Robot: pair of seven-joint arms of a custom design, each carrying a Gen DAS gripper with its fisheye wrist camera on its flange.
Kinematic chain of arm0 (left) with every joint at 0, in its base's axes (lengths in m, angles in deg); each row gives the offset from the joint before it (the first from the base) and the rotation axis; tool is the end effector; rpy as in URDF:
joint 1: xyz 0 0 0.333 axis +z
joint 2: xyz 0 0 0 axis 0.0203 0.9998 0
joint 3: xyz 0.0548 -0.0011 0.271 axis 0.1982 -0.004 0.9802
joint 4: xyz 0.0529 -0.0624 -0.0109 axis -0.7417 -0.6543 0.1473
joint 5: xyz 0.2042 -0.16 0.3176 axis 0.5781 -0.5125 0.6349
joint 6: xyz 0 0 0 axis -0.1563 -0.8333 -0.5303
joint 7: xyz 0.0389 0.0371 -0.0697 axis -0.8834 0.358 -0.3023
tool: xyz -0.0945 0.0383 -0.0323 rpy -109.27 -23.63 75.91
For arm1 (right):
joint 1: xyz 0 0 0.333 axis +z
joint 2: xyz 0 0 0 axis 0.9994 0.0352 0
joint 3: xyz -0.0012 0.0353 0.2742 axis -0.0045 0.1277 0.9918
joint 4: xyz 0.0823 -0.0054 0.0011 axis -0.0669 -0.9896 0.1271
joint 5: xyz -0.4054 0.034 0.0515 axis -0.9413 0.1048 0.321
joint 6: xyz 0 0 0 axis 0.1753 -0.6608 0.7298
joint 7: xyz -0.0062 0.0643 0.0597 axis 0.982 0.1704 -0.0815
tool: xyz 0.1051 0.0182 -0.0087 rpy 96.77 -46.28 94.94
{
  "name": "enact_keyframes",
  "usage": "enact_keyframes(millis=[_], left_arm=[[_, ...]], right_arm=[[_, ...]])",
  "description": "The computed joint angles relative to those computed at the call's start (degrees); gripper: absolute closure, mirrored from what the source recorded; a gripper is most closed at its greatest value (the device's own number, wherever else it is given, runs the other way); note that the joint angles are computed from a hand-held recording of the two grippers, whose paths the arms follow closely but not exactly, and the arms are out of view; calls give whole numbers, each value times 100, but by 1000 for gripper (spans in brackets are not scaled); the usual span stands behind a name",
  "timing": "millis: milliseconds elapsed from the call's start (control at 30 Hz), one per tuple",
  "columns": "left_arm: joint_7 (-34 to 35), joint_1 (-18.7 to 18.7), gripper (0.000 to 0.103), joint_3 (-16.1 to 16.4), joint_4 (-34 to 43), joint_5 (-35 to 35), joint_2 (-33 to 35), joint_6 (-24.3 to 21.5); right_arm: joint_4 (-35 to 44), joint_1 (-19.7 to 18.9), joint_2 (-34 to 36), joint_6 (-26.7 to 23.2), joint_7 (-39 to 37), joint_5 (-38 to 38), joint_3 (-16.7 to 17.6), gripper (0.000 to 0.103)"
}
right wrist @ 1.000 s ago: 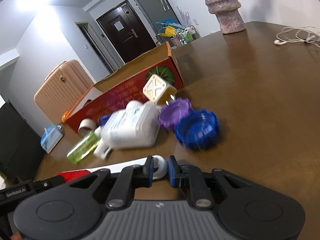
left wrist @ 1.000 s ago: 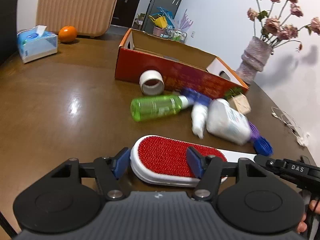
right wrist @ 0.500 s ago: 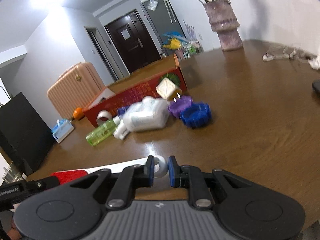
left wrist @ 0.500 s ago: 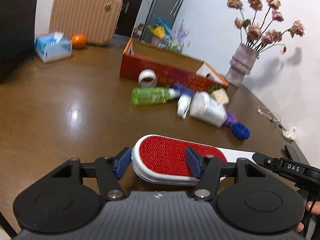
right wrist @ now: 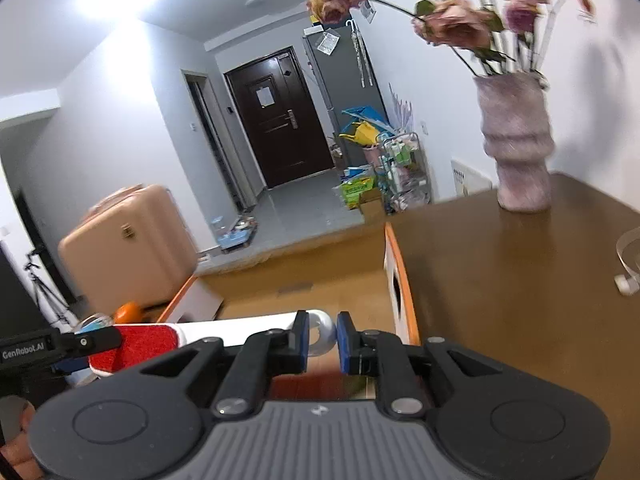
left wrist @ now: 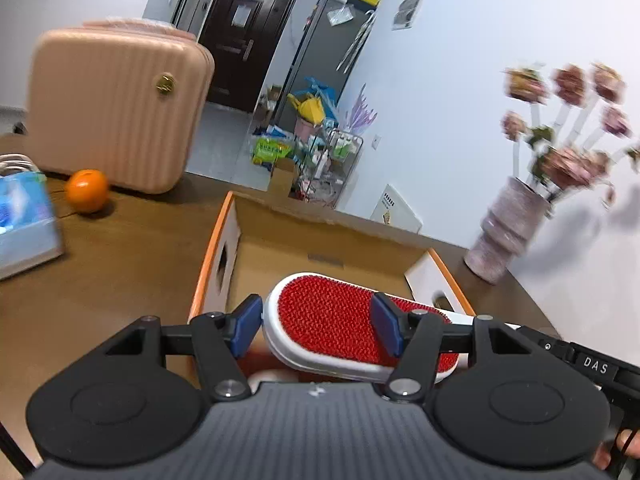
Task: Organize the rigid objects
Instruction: 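Carry the lint brush with the left tool into the cardboard box and release, then reach the left tool to the white lotion bottle and grasp it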
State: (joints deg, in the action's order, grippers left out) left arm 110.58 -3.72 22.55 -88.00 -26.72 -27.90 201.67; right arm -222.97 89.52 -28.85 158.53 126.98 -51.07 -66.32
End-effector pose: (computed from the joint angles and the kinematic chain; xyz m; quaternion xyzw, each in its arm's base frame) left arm 0.4411 -0.3173 0.5295 -0.6185 0.6062 -0.4627 0.1895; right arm 0.4089 0.1662 0.5141 -0.5507 0.6542 -0.2557 0.4510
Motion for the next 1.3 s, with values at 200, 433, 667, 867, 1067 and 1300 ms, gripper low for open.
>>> enact_keyframes(millis=[200, 433, 667, 867, 1067, 1300], left_arm=[[658, -73, 43, 210, 2490, 181, 2411, -933], [1060, -953, 42, 864, 4695, 340, 4067, -2519], [1472, -1650, 35, 1535, 5499, 471, 4567, -3133], [1490, -1833, 29, 1782, 4120, 587, 3334, -2546], [1151, -1552, 22, 1490, 1827, 1190, 1255, -1751], [427, -1108, 11, 742, -5, 1763, -1000, -1894]], right_arm=[[2356, -455, 2536, -660, -166, -406, -55, 88], [4535, 100, 4400, -2179, -1004, 44, -578, 88], [4949, 846, 4755, -2221, -684, -673, -1207, 65], [4081, 1173, 3765, -1770, -771, -761, -1572, 51], [2420, 775, 1794, -1438, -513, -1266, -1272, 28], [600, 703, -681, -1400, -858, -1108, -828, 16]])
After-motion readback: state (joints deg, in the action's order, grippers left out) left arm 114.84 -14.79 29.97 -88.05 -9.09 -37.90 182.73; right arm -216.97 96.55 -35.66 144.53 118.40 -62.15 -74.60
